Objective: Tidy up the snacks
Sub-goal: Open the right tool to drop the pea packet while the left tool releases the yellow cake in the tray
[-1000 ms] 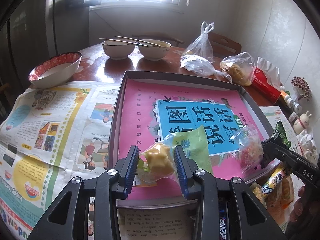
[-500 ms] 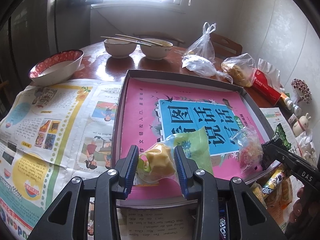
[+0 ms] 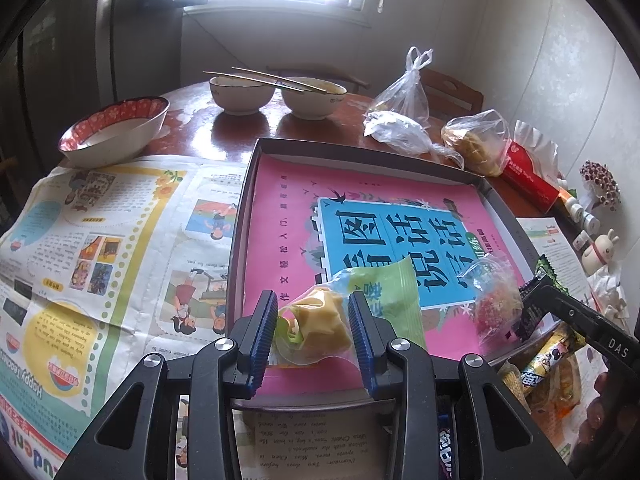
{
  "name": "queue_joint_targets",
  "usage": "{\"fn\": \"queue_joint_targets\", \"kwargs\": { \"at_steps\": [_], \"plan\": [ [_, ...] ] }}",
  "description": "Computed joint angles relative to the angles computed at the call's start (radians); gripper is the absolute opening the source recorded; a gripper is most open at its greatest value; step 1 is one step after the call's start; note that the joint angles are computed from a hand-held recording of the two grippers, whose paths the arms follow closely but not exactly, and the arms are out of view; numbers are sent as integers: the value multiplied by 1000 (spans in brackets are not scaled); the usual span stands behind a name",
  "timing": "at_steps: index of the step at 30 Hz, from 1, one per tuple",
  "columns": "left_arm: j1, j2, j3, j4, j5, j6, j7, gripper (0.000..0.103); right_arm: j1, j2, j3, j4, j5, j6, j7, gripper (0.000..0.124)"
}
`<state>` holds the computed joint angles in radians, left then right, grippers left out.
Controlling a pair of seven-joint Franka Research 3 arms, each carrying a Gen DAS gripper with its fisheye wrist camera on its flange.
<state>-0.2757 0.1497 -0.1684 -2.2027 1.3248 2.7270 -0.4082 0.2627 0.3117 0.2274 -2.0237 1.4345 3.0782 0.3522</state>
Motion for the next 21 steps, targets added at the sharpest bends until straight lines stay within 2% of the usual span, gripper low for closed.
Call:
{"fn": "queue_joint_targets", "kwargs": {
  "at_steps": [14,21],
  "plan": [
    [2,-18,-7,-16,-10,-13,-8,39,14,-20,-19,-3,110,28,-95,48],
    [2,-29,-10,-21,2,-23,-22,38,44,-33,-50,0,181,26,-162,49]
  ]
}}
